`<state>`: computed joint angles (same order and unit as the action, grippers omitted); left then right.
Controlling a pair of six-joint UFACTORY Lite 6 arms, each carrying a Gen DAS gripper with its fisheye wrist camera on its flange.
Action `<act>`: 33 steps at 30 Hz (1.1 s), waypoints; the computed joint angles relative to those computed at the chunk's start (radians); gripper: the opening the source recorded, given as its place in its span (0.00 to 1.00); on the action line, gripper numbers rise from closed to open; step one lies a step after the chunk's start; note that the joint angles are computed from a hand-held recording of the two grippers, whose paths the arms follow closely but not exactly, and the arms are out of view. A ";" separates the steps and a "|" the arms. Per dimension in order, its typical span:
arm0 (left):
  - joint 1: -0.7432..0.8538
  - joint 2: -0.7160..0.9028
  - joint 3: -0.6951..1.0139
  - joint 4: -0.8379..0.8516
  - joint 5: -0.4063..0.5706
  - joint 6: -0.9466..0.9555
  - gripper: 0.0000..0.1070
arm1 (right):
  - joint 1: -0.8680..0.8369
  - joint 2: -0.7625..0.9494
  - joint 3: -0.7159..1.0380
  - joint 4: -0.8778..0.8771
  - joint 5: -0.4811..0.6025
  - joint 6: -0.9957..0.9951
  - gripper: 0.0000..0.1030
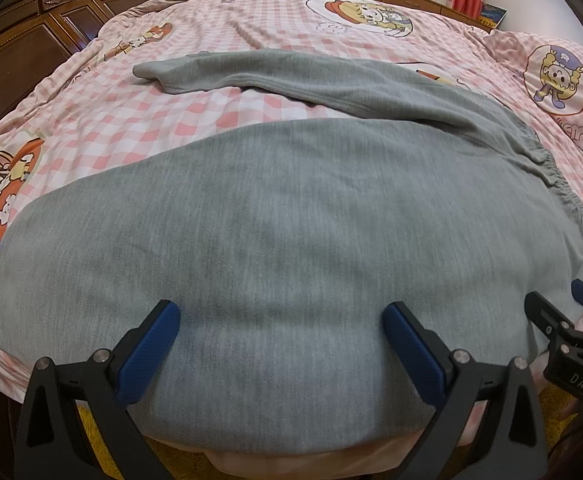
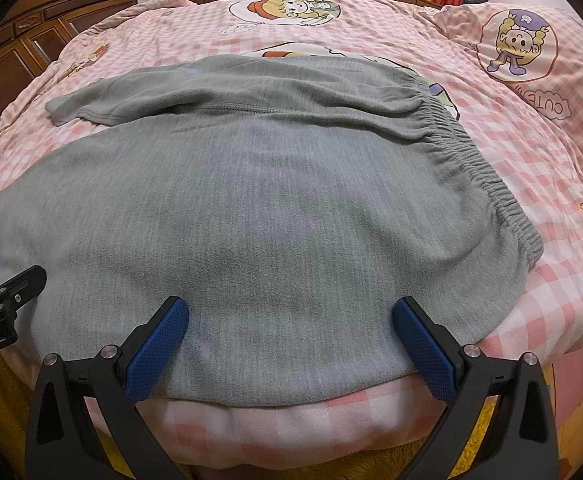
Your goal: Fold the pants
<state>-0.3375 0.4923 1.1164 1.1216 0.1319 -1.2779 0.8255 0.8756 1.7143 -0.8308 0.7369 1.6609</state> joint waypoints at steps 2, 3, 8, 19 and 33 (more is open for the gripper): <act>0.000 0.000 0.000 0.003 0.000 -0.003 0.96 | 0.000 0.001 0.000 -0.001 0.000 0.002 1.00; 0.000 0.000 -0.001 0.008 0.000 -0.008 0.96 | 0.000 0.001 0.000 -0.001 0.000 0.002 1.00; 0.000 0.000 -0.002 0.015 -0.001 -0.015 0.96 | 0.002 0.000 -0.001 -0.002 0.001 0.004 1.00; 0.005 -0.001 0.006 -0.102 0.000 0.103 0.96 | 0.005 0.001 -0.002 -0.005 0.001 0.009 1.00; 0.009 0.009 0.011 -0.088 -0.006 0.105 0.96 | -0.013 -0.001 0.009 0.025 -0.007 -0.031 1.00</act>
